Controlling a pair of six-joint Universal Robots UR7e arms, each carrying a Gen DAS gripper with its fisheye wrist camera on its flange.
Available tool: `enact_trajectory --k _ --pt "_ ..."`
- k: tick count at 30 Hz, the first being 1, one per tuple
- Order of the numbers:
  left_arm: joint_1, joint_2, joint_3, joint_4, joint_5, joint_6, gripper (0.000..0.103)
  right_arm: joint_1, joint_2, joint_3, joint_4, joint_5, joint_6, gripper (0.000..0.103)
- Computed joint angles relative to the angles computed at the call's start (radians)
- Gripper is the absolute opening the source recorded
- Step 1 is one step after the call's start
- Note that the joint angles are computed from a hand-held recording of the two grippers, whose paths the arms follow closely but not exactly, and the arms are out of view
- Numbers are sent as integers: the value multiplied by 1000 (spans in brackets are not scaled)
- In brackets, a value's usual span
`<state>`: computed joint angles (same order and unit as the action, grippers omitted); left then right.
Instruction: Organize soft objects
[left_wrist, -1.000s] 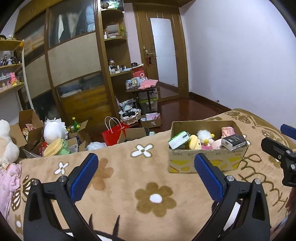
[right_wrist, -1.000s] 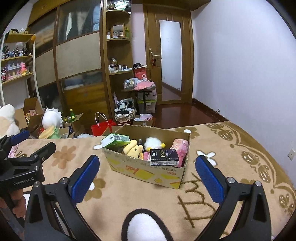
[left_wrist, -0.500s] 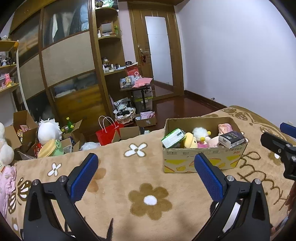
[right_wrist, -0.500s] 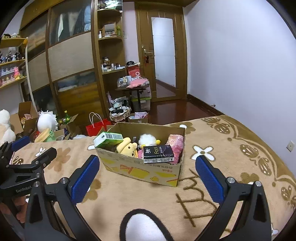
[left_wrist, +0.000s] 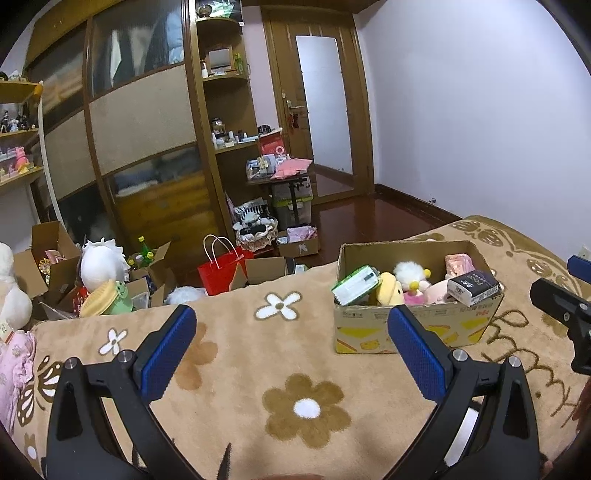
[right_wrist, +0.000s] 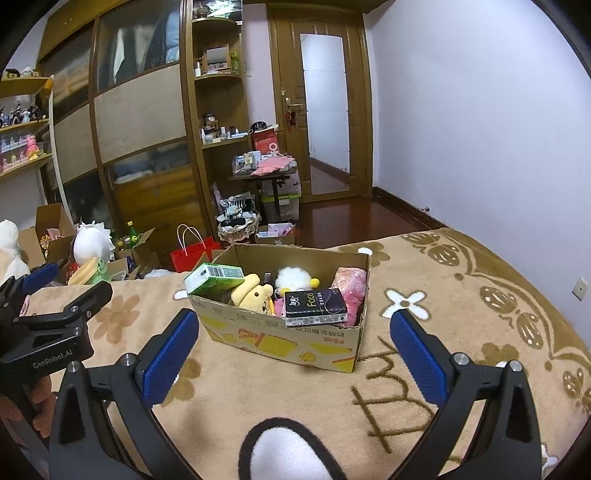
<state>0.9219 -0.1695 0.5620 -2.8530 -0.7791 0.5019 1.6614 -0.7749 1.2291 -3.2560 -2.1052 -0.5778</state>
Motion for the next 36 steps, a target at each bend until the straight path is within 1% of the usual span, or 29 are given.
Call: enact_trajectory --k 4,9,19,36 --pt "1 -6 5 -2 -4 -11 102 0 0 -2 1 0 0 103" --pt "0 -3 4 -19 1 9 102 -1 0 -3 1 1 -1 103" --pt "1 -11 16 -16 -7 7 102 -2 2 -3 -5 -1 -1 103" --pt "1 -8 15 -25 2 5 102 -2 1 -3 -2 -1 2 103"
